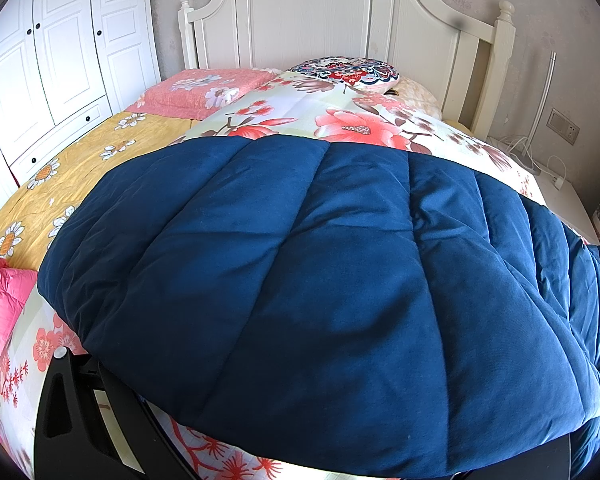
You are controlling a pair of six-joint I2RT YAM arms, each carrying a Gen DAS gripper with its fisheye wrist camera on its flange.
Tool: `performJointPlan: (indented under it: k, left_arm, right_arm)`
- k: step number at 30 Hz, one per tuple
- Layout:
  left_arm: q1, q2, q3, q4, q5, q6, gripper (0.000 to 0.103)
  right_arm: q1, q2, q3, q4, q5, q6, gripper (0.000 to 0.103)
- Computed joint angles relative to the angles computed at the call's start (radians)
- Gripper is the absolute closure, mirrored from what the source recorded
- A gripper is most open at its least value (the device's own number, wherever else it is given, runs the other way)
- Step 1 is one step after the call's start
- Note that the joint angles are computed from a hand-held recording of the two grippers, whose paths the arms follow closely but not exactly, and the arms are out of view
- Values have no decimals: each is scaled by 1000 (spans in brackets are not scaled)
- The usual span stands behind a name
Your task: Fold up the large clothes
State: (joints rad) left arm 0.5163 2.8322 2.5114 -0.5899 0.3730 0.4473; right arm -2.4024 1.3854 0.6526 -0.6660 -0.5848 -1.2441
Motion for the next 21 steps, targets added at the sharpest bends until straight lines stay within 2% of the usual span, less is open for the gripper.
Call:
performJointPlan:
  k: [21]
  left_arm:
    - [0,6,13,-6,0,0,4]
  right_arm:
    - [-1,3,1,0,0,-2,2]
